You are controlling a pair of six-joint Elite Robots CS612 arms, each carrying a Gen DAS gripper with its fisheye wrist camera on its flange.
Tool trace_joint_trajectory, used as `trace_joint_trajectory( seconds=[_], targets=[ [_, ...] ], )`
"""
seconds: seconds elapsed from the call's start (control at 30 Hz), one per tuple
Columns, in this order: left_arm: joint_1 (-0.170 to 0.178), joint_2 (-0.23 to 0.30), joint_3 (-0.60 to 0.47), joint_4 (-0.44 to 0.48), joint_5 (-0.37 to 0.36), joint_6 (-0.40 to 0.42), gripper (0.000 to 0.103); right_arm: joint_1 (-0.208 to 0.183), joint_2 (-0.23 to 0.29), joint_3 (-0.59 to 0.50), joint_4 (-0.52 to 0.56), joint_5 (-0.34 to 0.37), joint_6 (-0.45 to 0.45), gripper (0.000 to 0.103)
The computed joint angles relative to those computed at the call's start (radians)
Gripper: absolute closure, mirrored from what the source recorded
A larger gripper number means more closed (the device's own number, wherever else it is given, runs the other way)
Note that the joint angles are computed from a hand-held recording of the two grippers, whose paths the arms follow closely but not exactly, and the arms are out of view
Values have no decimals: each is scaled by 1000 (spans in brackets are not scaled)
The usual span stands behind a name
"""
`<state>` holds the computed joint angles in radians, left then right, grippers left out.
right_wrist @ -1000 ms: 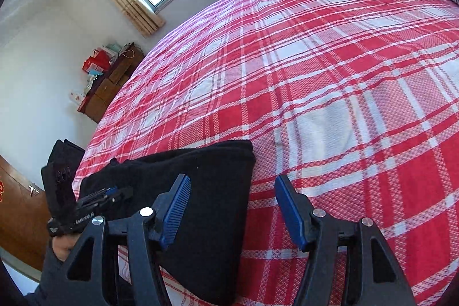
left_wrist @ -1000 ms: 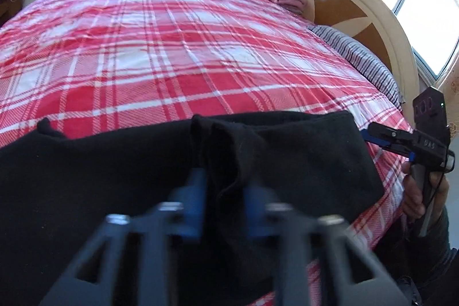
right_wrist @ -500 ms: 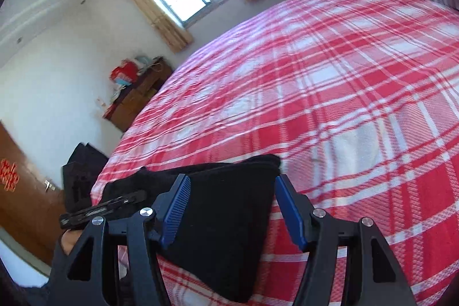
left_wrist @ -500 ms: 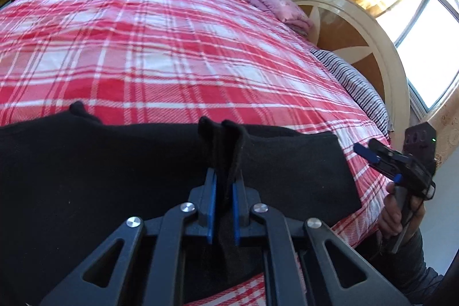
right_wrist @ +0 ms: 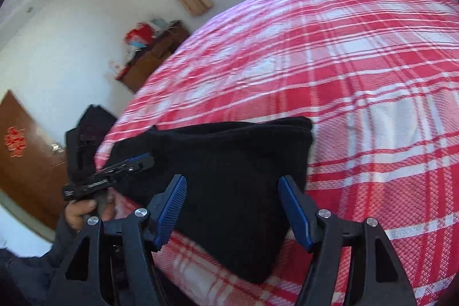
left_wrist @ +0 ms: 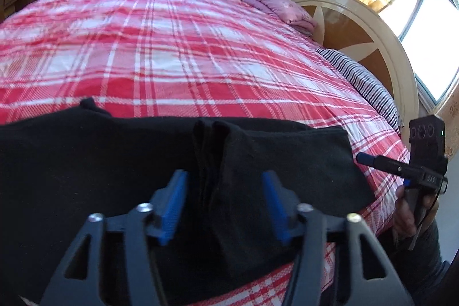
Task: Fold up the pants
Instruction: 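Pinch the pants fold with the left tool and lift it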
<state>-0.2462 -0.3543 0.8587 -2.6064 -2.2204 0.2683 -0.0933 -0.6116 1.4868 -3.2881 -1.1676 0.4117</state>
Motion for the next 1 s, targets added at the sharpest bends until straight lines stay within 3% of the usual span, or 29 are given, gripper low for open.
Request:
trace_joint_trajectory(
  seconds=[0.03,0.13,0.23,0.3,0.33,0.37,0.5,0.63,0.77,0.87,0.93,1.0],
  targets=[
    [2,-7,13,-10,-9,13,37,-5,-2,4,-14,44,-18,35],
    [12,-18,28,38,-43,65,37,3,-8,7,12,69,-93,35],
    [5,-17,22,137,-15,127,41,25,-5,-9,94,-12,-137,35],
    [-4,-27,56,87,13,138,48,28,1,-14,120,-29,-150,35],
    [-8,-35,73,66,32,158,64,27,1,-12,112,-29,-154,35],
    [-12,-40,80,57,51,171,91,25,1,-11,109,-25,-153,35],
    [1,-34,40,162,3,169,91,12,1,-6,94,20,-124,35],
    [-2,-43,40,218,39,226,88,11,5,-20,148,21,-158,35],
    [-4,-35,43,193,43,189,84,19,-7,-12,149,4,-171,35],
    [-1,-33,41,167,47,167,76,12,-12,-3,130,99,-211,35],
    [1,-31,37,164,44,161,75,13,-15,-9,196,130,-270,34],
    [2,-31,37,157,48,147,70,27,-13,-28,301,68,-336,33]
  ],
)
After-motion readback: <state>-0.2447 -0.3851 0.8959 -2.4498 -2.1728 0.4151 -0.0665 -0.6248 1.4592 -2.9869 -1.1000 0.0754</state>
